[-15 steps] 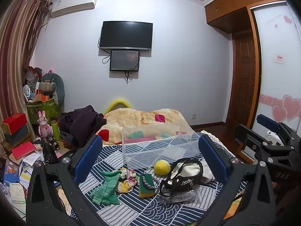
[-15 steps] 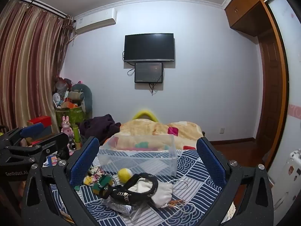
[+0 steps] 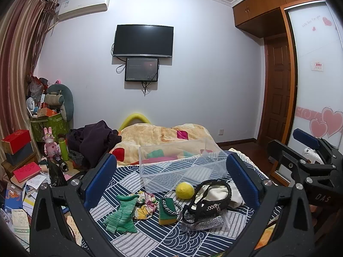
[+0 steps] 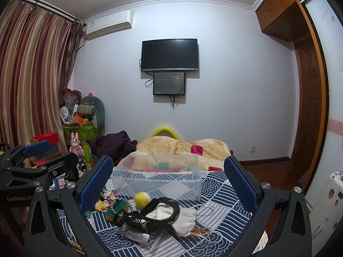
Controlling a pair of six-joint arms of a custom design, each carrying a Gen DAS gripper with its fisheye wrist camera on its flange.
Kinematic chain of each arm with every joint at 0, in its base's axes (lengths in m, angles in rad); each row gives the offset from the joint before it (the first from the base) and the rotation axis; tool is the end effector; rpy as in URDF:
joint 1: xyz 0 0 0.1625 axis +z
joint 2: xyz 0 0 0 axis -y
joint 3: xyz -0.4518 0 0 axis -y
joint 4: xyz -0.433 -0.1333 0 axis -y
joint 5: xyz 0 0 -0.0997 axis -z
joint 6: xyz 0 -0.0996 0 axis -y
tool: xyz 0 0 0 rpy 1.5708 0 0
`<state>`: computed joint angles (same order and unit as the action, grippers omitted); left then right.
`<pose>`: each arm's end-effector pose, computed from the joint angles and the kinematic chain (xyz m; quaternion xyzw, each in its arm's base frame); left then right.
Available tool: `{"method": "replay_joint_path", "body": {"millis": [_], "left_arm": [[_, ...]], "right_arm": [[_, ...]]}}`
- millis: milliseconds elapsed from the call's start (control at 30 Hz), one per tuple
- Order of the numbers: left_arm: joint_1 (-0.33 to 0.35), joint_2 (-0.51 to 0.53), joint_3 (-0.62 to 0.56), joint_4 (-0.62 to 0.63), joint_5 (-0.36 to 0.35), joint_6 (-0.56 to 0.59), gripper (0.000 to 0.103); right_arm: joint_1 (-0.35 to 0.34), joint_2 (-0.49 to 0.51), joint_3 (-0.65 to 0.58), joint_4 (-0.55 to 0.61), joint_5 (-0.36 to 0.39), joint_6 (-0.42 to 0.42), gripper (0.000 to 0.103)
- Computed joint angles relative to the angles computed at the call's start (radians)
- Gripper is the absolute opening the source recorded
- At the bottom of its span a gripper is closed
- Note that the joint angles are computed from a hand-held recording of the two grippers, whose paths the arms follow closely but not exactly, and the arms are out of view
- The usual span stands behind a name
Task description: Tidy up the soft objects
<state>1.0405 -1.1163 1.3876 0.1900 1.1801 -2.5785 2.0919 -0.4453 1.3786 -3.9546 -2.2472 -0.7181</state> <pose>-0.1829 -0.6504 0.3221 0.3462 0.7655 -0.5139 0.1734 0.4372 -0.6191 0.0988 0.2308 -0.7025 0.5983 0.3086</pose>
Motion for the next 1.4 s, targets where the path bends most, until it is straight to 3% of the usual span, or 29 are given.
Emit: {"method": "replay_joint_path", "body": {"millis": [1200,1400], "left_arm": [[0.012,-0.026,0.053,-0.098,0.064,0.046,0.103],[0.025,0.001,0.017,-0.061,0.004,0.042,0.103]], "right_arm": [[-0.002,0.005,-0.001,-0.03,0.016,-0.016,0.103],[-0.016,-0.007,0.015,0.025,0.017,0.028,0.103]]}}
